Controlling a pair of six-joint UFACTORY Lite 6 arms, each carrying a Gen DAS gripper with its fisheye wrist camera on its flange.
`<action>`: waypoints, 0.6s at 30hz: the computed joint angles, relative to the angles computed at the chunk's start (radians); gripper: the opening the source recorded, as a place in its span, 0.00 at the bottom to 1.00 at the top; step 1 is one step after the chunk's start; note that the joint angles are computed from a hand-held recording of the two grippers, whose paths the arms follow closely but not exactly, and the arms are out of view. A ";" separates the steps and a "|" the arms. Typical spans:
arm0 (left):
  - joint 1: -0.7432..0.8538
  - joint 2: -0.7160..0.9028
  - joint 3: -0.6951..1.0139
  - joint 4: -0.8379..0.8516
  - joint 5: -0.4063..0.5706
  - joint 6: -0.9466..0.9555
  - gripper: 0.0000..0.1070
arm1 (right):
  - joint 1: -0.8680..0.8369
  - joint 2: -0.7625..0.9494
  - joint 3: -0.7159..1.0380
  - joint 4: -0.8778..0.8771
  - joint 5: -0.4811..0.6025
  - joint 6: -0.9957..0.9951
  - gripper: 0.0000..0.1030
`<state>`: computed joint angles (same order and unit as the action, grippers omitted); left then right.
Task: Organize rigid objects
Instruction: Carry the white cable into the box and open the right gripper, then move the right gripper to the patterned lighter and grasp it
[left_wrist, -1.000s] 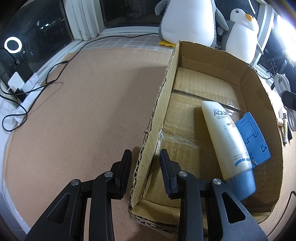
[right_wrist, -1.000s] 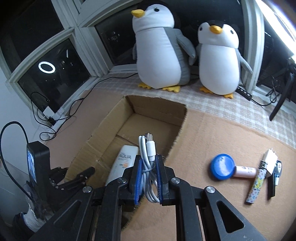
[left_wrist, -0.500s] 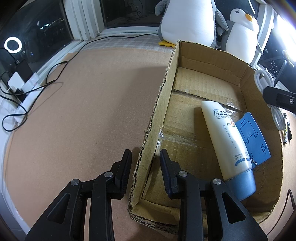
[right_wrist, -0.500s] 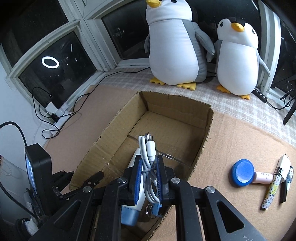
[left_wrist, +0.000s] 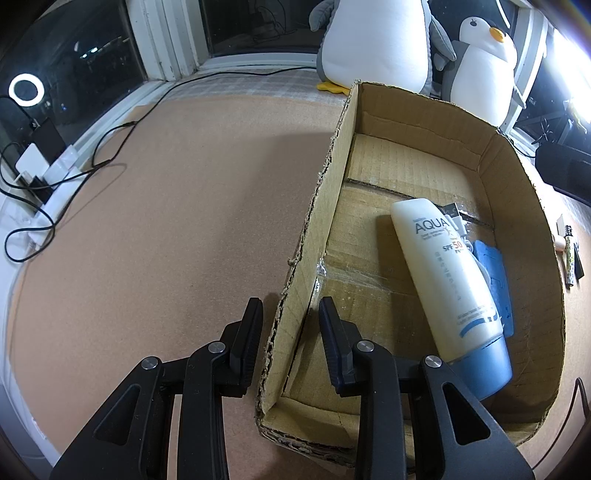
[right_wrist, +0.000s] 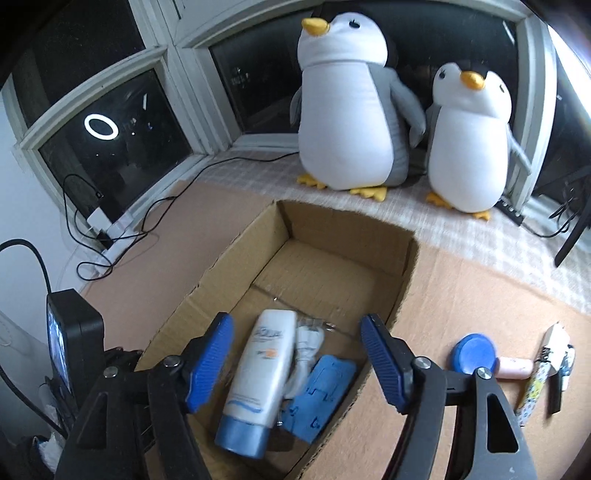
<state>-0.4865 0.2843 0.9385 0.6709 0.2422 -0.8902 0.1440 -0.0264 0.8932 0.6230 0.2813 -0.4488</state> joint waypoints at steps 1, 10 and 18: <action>-0.001 0.001 0.001 -0.001 0.001 0.001 0.28 | -0.002 0.002 0.004 -0.015 0.002 0.015 0.68; -0.001 0.000 0.001 -0.004 0.001 0.003 0.28 | -0.048 -0.034 -0.034 0.006 0.016 -0.020 0.69; -0.001 0.000 0.001 0.000 0.001 0.000 0.28 | -0.168 -0.134 -0.129 0.073 0.049 -0.129 0.69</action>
<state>-0.4877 0.2845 0.9394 0.6704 0.2436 -0.8904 -0.0243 -0.1603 0.7647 0.6964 0.3301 -0.5778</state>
